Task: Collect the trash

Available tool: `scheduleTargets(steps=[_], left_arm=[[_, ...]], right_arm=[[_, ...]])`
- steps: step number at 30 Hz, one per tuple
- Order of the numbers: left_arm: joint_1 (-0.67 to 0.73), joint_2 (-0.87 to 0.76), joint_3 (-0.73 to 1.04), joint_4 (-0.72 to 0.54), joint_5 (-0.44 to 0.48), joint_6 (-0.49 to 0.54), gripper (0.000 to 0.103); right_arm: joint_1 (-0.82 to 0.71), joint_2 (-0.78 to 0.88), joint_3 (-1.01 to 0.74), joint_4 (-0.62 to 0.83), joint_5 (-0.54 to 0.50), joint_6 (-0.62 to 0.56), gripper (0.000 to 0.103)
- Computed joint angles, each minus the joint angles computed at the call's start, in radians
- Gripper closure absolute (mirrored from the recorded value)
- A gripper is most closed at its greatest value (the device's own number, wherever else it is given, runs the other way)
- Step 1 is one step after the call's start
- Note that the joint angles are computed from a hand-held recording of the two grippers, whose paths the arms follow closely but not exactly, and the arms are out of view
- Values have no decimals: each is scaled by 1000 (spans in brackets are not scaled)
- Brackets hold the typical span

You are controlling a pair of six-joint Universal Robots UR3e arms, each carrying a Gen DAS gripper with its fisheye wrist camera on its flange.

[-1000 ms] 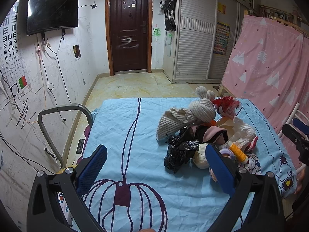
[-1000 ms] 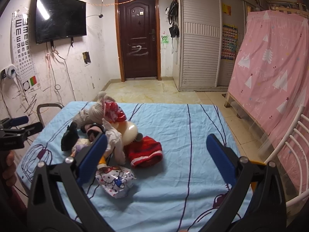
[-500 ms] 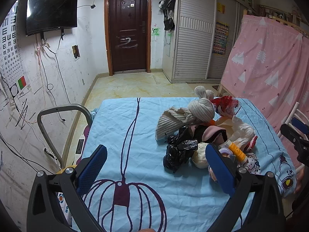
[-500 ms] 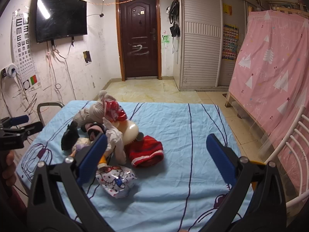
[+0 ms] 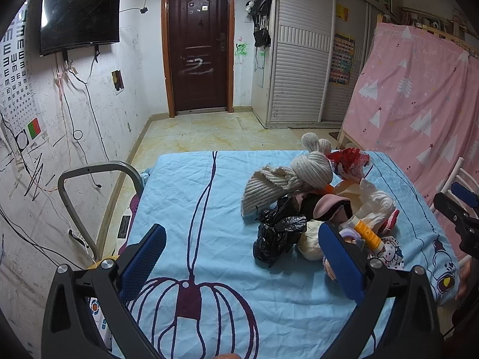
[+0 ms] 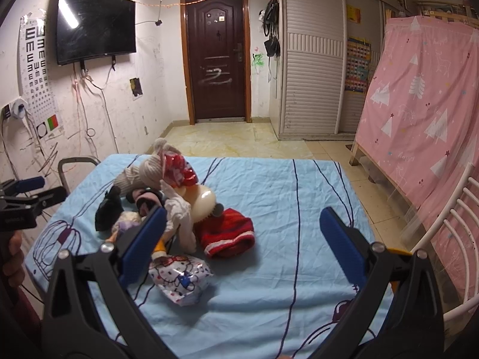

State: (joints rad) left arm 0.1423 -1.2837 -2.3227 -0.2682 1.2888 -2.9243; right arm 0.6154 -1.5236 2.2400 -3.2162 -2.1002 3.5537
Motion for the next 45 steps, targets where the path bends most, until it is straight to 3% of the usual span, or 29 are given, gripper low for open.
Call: scheduleTargets(steps=[20, 24, 29, 33, 41, 44, 45], left_arm=[[-33, -61, 11, 36, 37, -12, 10], [-40, -104, 25, 48, 38, -14, 10], [-62, -180, 42, 79, 34, 6, 10], [-96, -256, 64, 107, 35, 16, 10], [-126, -237, 45, 54, -73, 71, 10], [-170, -249, 61, 38, -62, 71, 10], [-183, -262, 72, 33, -59, 67, 10]], right_arm=[[-25, 35, 20, -47, 37, -8, 5], [-71, 33, 48, -80, 109, -25, 5], [-147, 6, 116, -120, 326, -87, 5], [-163, 15, 144, -133, 412, -130, 5], [-205, 85, 153, -151, 584, -221, 5], [-210, 104, 142, -142, 617, -244, 11], [-210, 114, 134, -134, 621, -253, 20]])
